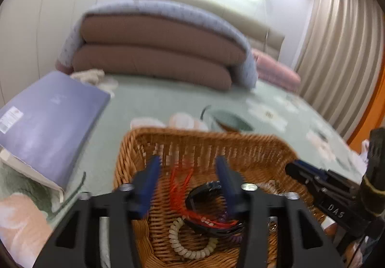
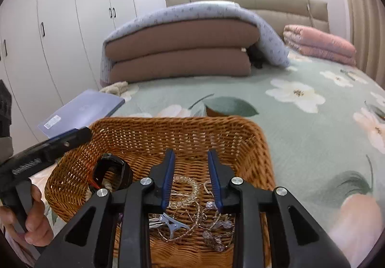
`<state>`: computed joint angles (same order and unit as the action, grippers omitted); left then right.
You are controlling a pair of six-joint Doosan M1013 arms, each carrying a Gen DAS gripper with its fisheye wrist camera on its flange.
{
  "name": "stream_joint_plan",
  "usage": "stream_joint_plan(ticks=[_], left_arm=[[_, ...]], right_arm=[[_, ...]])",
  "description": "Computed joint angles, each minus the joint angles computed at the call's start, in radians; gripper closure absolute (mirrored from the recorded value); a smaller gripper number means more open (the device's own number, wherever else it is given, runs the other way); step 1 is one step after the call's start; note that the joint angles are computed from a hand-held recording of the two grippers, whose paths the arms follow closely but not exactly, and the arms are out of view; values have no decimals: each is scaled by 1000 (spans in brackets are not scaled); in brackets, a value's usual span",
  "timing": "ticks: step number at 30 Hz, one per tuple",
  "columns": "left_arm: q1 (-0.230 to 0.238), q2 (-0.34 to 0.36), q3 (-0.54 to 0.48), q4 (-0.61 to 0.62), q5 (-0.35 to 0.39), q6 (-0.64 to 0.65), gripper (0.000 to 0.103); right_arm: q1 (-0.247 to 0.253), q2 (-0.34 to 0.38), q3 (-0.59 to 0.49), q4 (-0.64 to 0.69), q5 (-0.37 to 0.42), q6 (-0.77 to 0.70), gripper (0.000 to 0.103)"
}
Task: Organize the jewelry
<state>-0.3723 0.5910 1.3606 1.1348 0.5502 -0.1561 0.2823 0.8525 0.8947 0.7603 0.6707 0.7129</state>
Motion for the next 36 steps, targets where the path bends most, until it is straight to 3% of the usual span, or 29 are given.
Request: stream_joint_plan(ticks=[5,10,13,16,17,18,20,25,27,36], left_arm=[[-26,-21,30,101,31,-85,46],[-86,-64,96,233,77,-202,46],[-137,-87,135,310,158,-278,46],[-182,-111,172,345,209,-339,46],[-195,-118,183,348,224,-350,45],[-209,-124,193,345,238,-355,36],[-242,-130,206,323,291,-333,23],[-294,-115,233,341,434,-340,22],[-290,-103,229,310,438,-316,22],[-263,-84,223,233,402,-285,22]], right_arm=[[-14,-45,78,123,-44,-90,71],[-36,-158,272,424,-135,-406,69],[-48,-221,383,571,-145,-569,57],[-60,-270,471,655,-136,-673,35],[-64,-287,503,682,-128,-708,27],[-68,-305,536,714,-128,-747,22],[-69,-334,586,754,-153,-806,17],[-62,-359,662,922,-231,-996,16],[-55,-355,662,896,-273,-979,16],[-49,-330,633,715,-313,-816,16]])
